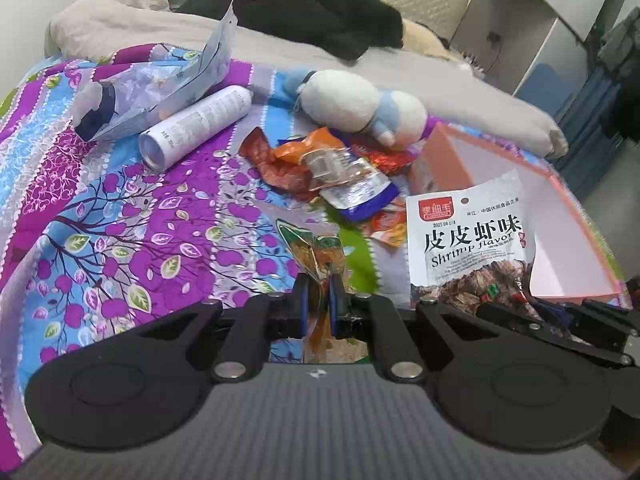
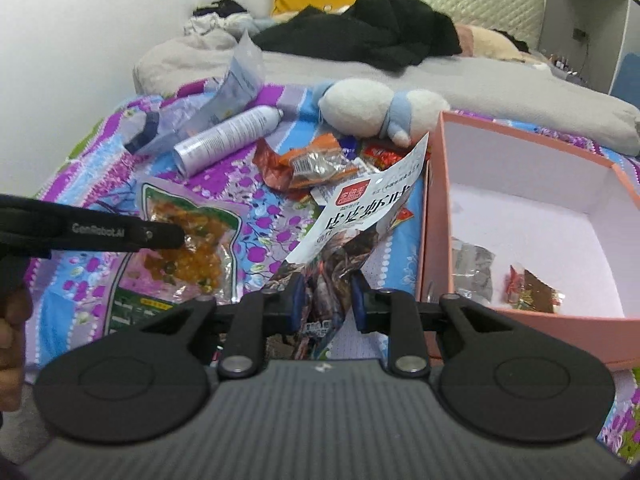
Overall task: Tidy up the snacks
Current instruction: 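Grasp the green-labelled pack with left gripper while right lifts shrimp bag, then carry the shrimp bag and green pack over the pink box with both tools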
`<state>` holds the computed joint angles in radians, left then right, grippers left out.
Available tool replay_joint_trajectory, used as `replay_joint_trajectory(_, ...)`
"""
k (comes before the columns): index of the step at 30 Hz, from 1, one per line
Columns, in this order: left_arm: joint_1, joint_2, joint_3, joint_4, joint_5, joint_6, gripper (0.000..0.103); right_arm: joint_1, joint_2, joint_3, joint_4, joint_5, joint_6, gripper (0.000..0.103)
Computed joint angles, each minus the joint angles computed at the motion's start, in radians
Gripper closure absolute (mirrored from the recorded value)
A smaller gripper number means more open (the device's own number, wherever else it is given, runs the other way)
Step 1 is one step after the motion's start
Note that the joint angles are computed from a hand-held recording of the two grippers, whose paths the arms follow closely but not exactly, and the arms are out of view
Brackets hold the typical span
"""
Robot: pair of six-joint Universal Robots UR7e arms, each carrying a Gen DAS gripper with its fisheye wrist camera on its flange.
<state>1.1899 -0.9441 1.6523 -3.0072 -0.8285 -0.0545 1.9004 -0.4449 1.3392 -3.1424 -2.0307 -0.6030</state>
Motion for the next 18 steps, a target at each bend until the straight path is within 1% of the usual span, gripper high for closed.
replay_joint_trajectory(7,-0.045,-0.03,0.045,-0.029,0.003,0.008,0.091,0.012,-0.056,0.093,-0.133,0.019,-0.014,0.076)
replay_joint_trajectory(13,-0.081,-0.037,0.058,-0.044,0.01,0.027,0.091,0.017,-0.094,0.143,-0.199,0.021,-0.013,0.076)
replay_joint_trajectory(18,-0.103,-0.038,0.063,-0.049,-0.006,0.034,0.091,0.017,-0.118,0.175,-0.257,0.013,-0.01,0.076)
